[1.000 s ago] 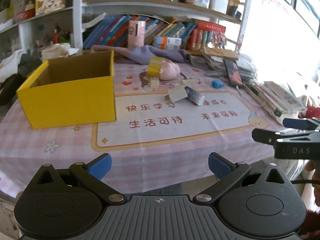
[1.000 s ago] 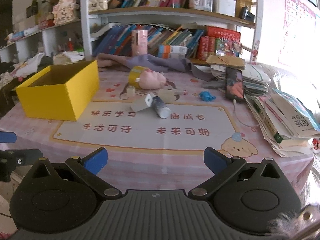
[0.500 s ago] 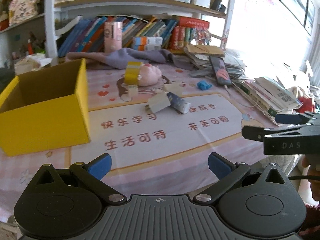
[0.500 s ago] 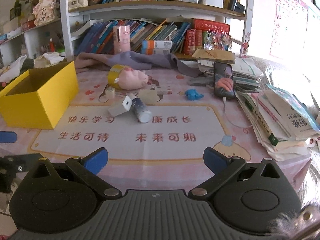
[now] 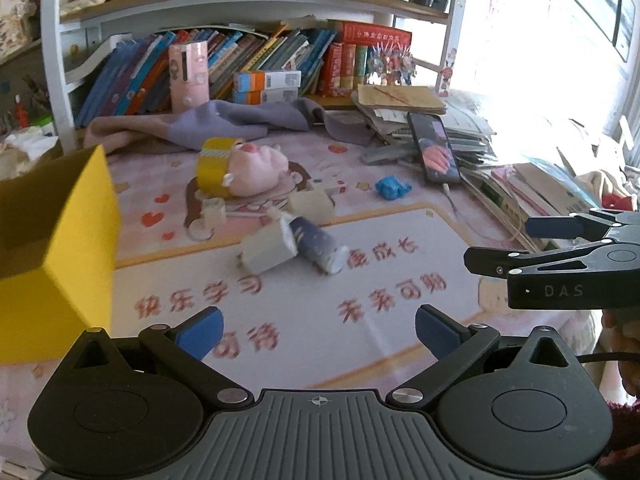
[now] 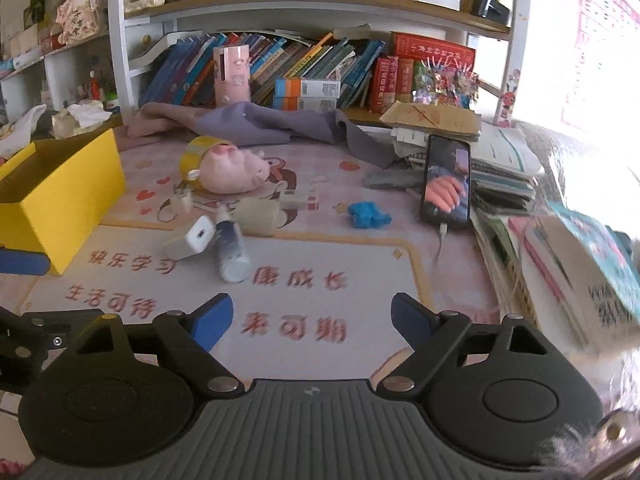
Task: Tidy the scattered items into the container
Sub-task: 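Close the left gripper on the spray bottle while the right gripper grasps the blue packet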
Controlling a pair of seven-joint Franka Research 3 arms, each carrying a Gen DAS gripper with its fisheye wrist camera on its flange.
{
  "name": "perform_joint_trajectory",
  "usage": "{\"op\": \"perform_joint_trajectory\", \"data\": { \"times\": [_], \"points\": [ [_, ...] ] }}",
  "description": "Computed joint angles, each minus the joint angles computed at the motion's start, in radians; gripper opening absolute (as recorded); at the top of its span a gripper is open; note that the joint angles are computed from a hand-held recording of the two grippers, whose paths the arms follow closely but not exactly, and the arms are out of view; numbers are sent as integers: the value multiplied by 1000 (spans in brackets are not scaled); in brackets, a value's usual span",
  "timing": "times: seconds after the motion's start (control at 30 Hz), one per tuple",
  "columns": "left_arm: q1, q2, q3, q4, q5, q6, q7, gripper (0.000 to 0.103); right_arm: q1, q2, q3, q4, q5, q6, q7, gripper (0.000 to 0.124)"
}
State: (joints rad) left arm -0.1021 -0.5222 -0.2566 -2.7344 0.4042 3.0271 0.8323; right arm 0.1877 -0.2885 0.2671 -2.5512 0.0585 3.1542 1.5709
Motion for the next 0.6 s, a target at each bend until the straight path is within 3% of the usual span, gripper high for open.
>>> {"op": "perform_joint_trajectory", "data": {
  "times": [0.07, 0.13, 0.23, 0.3, 0.4, 0.6],
  "points": [
    [46, 56, -51, 56, 17, -8, -38, 102, 66, 43, -87, 39, 21, -2, -74, 87],
    [87, 109, -96, 111, 49, -24, -87, 102, 182, 90, -216, 86, 101, -11, -198, 87],
    [135, 189, -149, 196, 124, -57, -175, 102, 334, 153, -376, 166, 308, -44, -444, 87],
    [152, 235, -172, 247, 180, -86, -237, 102, 381, 191, -430, 219, 448, -75, -599, 87],
    [158, 297, -188, 315, 260, -138, -319, 100, 384, 253, -450, 302, 626, -131, -788, 87],
    [109, 384, -157, 403, 326, -248, -406, 89, 289, 369, -395, 437, 754, -230, -939, 87]
  ]
}}
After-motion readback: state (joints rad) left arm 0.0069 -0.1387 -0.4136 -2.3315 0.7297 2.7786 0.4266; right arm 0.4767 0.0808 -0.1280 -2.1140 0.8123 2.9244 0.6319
